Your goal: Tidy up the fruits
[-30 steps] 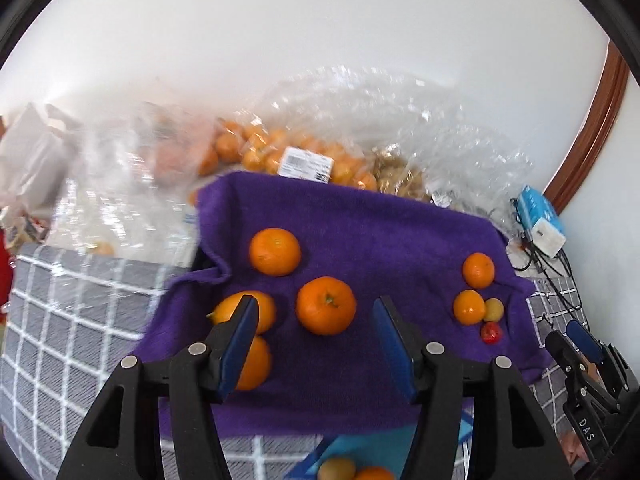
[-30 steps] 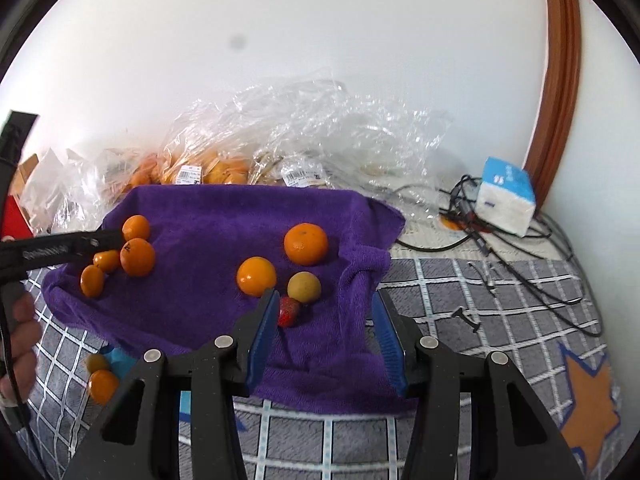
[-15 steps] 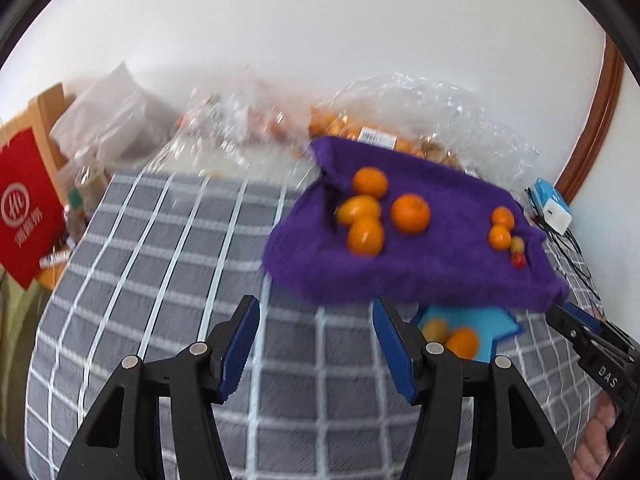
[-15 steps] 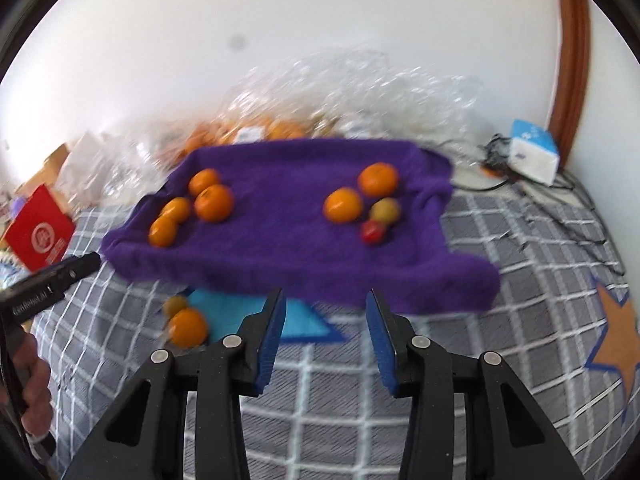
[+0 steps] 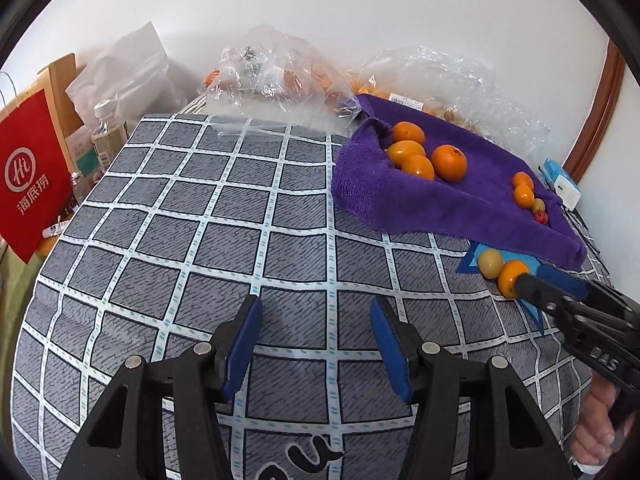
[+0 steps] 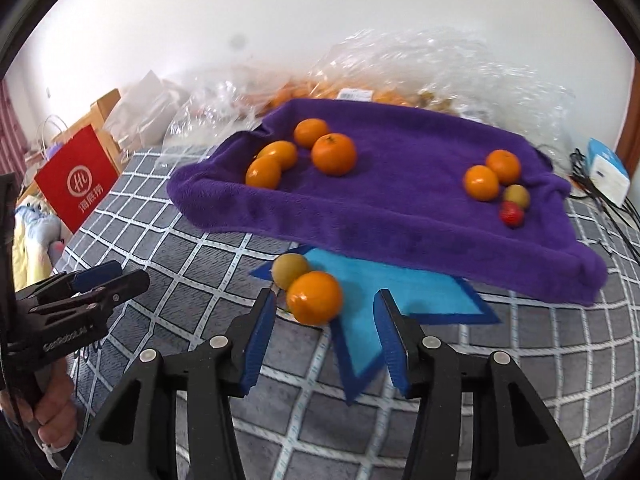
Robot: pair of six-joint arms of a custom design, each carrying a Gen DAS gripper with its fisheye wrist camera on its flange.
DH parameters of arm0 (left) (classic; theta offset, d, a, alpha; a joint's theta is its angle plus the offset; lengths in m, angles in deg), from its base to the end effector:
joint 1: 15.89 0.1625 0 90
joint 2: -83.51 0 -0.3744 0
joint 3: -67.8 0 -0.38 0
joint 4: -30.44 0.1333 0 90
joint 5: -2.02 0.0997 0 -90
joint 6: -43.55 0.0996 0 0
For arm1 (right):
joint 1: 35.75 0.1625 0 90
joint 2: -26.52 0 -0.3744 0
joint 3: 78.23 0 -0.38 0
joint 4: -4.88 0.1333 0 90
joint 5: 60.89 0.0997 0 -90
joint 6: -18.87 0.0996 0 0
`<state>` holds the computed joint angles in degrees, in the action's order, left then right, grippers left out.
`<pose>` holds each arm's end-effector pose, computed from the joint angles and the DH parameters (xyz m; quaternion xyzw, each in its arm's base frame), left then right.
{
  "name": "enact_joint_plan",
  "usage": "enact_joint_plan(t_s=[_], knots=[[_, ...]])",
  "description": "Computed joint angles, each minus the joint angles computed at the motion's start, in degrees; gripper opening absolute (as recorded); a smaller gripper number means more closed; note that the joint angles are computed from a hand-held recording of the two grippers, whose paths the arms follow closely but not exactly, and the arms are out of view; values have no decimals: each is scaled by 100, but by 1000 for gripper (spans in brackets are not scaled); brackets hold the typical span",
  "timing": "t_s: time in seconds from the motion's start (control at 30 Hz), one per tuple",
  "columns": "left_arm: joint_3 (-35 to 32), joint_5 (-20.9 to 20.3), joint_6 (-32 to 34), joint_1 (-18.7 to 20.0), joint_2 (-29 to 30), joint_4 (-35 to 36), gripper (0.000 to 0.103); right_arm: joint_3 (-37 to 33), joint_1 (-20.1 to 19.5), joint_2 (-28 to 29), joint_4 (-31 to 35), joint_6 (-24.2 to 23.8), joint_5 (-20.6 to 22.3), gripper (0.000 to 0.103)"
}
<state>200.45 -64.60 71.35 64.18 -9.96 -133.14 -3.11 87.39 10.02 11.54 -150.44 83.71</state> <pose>0.1003 -0.4295 0.2770 0.2458 0.9046 -0.2560 0.2362 0.3117 -0.3822 -0.1497 0.0727 -0.8705 0.3437 0.3447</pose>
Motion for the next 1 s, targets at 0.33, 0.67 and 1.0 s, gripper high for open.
enact_joint_plan(t_s=[0.33, 0.67, 1.0], knots=[[-115, -438, -139, 225, -19, 149, 54, -271, -195, 207, 113, -278, -154, 37], [368, 13, 100, -276, -332, 169, 48, 1576, 98, -987, -1097, -217, 365, 18], [534, 13, -352, -930, -355, 620, 48, 2823, -230, -1879, -1750, -57, -349, 36]])
